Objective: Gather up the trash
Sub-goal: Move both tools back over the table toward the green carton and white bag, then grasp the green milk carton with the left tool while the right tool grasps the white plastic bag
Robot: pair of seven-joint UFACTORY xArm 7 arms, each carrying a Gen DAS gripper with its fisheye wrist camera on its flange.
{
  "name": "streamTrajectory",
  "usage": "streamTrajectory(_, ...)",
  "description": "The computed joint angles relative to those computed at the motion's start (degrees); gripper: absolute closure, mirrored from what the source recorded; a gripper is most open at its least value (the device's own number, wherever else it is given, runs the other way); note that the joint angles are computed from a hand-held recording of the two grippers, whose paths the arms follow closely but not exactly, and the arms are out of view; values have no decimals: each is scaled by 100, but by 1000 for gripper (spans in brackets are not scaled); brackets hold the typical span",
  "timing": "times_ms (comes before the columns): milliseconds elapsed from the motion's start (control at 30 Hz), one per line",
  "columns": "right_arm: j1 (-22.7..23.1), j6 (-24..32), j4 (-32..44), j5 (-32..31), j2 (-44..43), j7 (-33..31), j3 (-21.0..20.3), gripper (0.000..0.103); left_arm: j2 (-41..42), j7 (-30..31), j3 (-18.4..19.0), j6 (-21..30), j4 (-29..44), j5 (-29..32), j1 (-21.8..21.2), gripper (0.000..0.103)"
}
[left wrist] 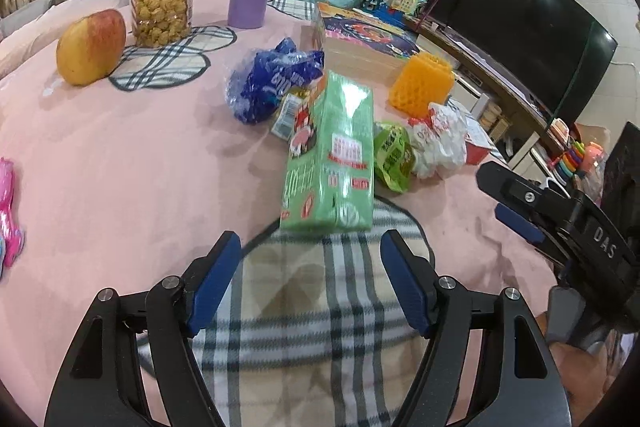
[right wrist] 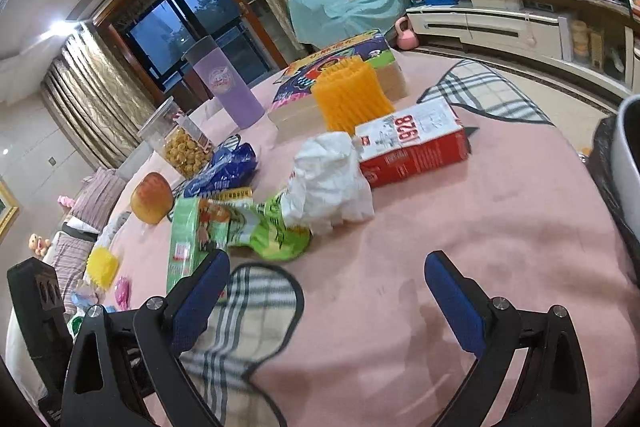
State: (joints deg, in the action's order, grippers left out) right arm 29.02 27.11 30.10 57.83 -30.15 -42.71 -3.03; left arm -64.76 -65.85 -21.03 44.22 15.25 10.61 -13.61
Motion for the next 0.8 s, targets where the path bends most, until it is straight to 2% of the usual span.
streamTrajectory(167, 66, -222, 270, 223, 433, -192, 84, 8, 220, 137, 90, -272, 39, 144, 205, 29)
streamTrajectory(267, 67, -247, 455, 315, 692, -270, 158, 14, 305, 231, 172, -469, -1, 138, 234, 29)
streamTrajectory(367, 1, -259, 595, 347, 915, -293, 253, 26, 332, 254, 140, -528, -12, 149, 283, 30)
streamTrajectory(433, -50, -193, 628, 399, 978, -331, 282, 50, 362, 288, 155, -585, -28, 139, 275, 42)
streamTrajectory(467, -78, -107, 665, 417, 1032, -362, 280, 53, 410, 343, 191, -597, -23, 121, 249, 55)
streamTrajectory(500, -114, -79, 672, 429, 1045, -379, 311, 55, 468, 409, 230, -613, -16, 106, 229, 62)
streamTrajectory(600, -189, 25, 603, 534, 925, -518, 325, 59, 403, 427, 149, -582, -14, 123, 228, 67)
streamTrajectory(800, -378, 271, 310, 436, 446, -517, 241, 60, 261, 377, 50, -522, 47, 36, 79, 71)
